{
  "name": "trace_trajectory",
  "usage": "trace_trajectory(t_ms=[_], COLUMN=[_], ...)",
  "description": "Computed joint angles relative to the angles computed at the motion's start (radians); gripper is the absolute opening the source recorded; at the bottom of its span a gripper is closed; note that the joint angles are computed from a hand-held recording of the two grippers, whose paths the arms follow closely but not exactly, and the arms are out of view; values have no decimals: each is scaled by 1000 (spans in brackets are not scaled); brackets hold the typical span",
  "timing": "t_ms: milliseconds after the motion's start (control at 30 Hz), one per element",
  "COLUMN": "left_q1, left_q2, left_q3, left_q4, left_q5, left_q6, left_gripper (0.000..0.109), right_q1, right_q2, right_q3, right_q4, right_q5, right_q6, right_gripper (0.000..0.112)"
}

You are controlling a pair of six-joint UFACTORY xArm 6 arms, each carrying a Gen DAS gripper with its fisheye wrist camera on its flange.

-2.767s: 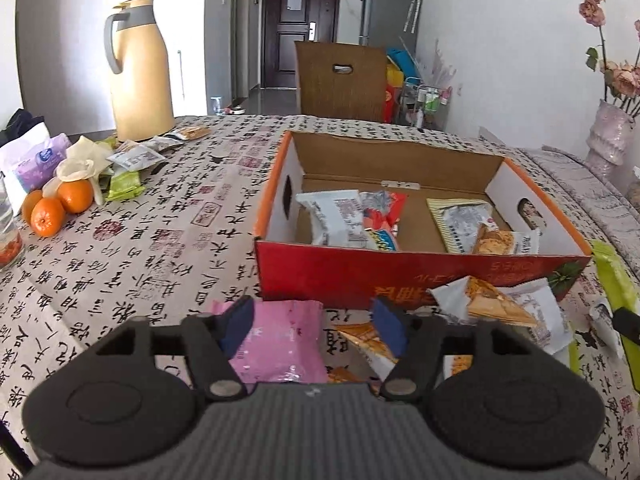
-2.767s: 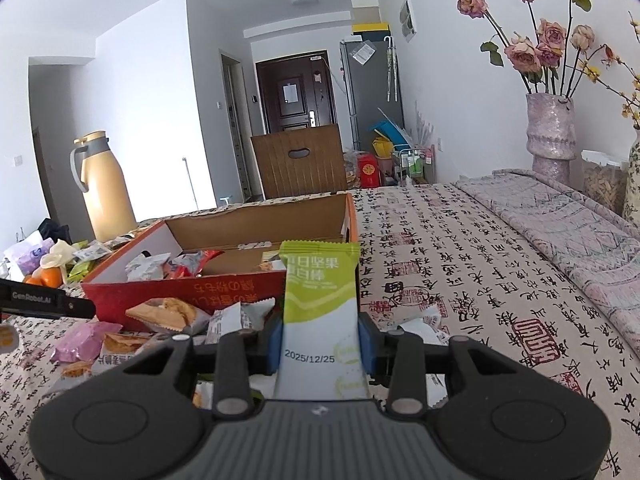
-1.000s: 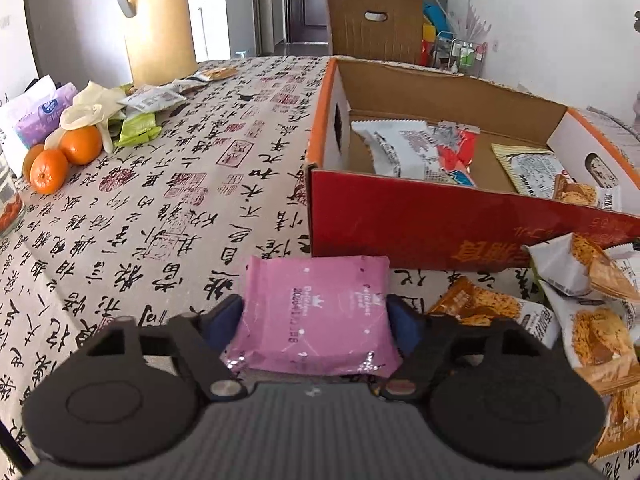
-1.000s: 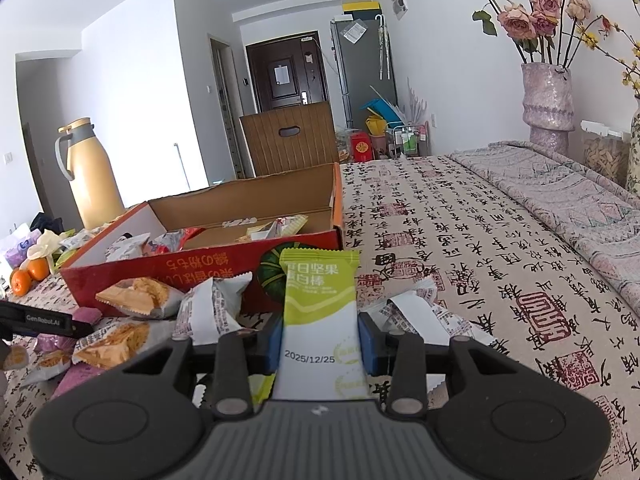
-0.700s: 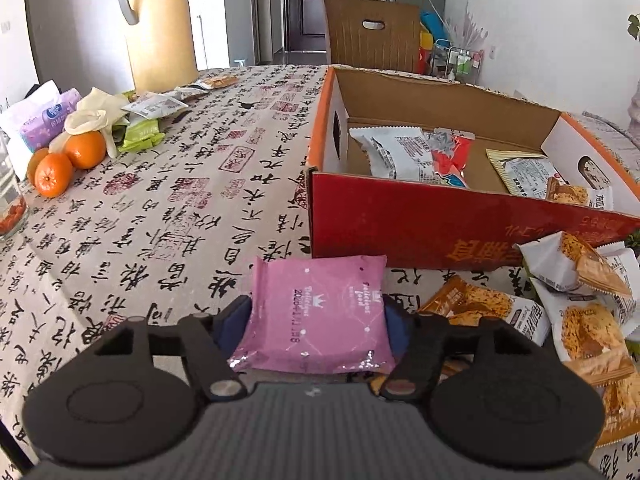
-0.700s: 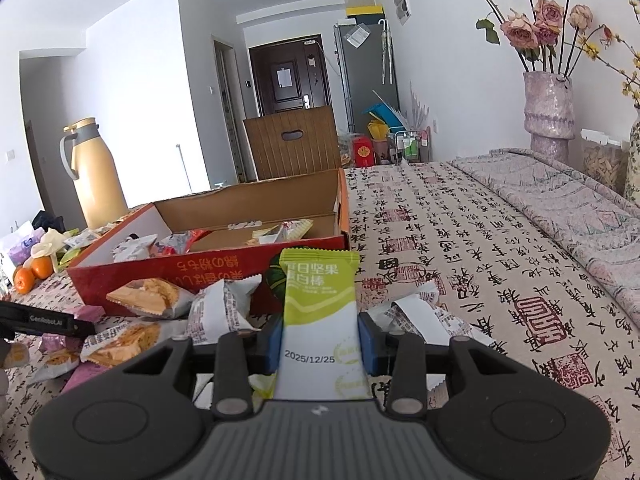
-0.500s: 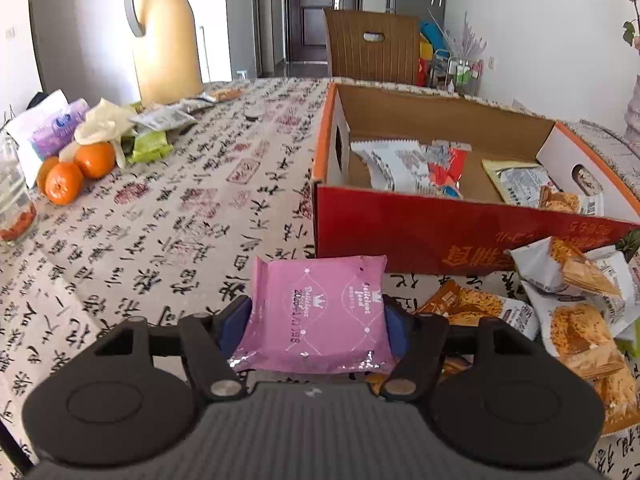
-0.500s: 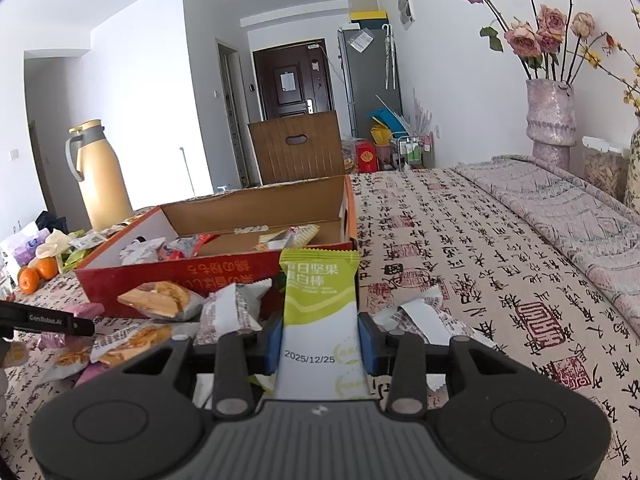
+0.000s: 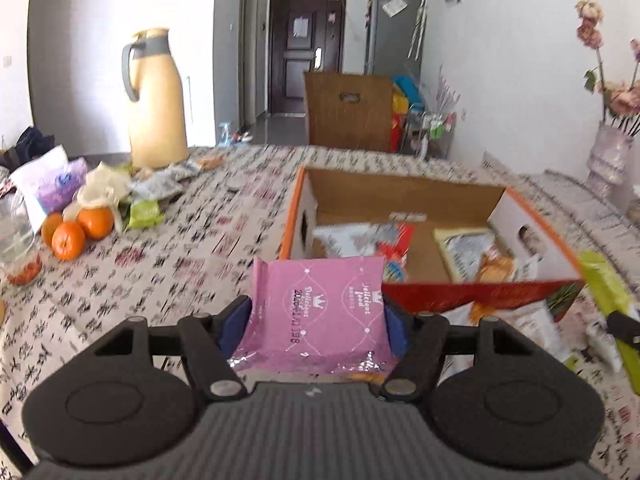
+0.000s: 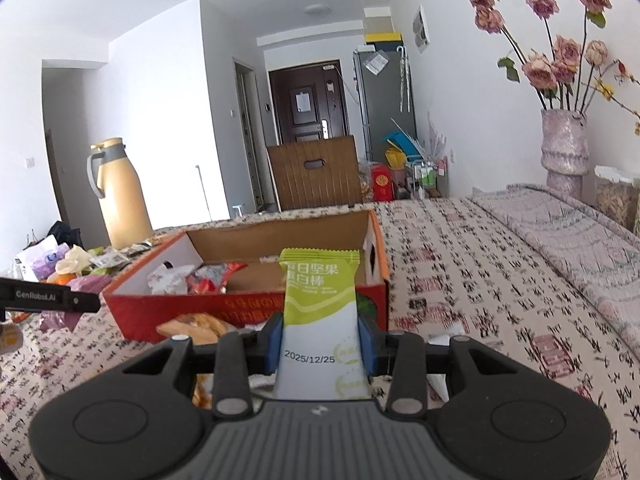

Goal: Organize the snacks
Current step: 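Carry both packets over the box and open both grippers to drop them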

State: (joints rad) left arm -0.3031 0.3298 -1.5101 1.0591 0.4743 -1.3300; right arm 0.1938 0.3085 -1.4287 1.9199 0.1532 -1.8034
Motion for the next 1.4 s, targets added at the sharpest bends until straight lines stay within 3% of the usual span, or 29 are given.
trace_trajectory(t_ms=[267, 467, 600, 867, 1067, 1233, 1400], left_q1=[-11, -14, -15, -4, 11, 27, 32], left_q2=[68, 160, 228, 407, 550, 625, 629], left_q3=[-130, -273, -375, -636, -830, -922, -913], left_q4=[2, -55, -111, -240, -328, -419, -469], left_q5=[-24, -28, -17, 43, 94, 115, 104], left_q6=[49, 124, 193, 324, 398, 466, 507], left_gripper=[69, 69, 69, 69, 69, 69, 69], right_q1=[16, 34, 44, 50, 36, 36, 30], right_q2=[52, 140, 215, 401, 564, 632, 658], right_q3=[-96, -222, -322, -548, -749, -827, -851], right_q4=[-27, -142, -280, -728, -1054, -1085, -1114], right_q5=[-3, -19, -27, -44, 1, 36, 75], right_q6=[32, 151, 299, 728, 1051, 1085, 1116], right_gripper=[37, 37, 37, 37, 37, 37, 37])
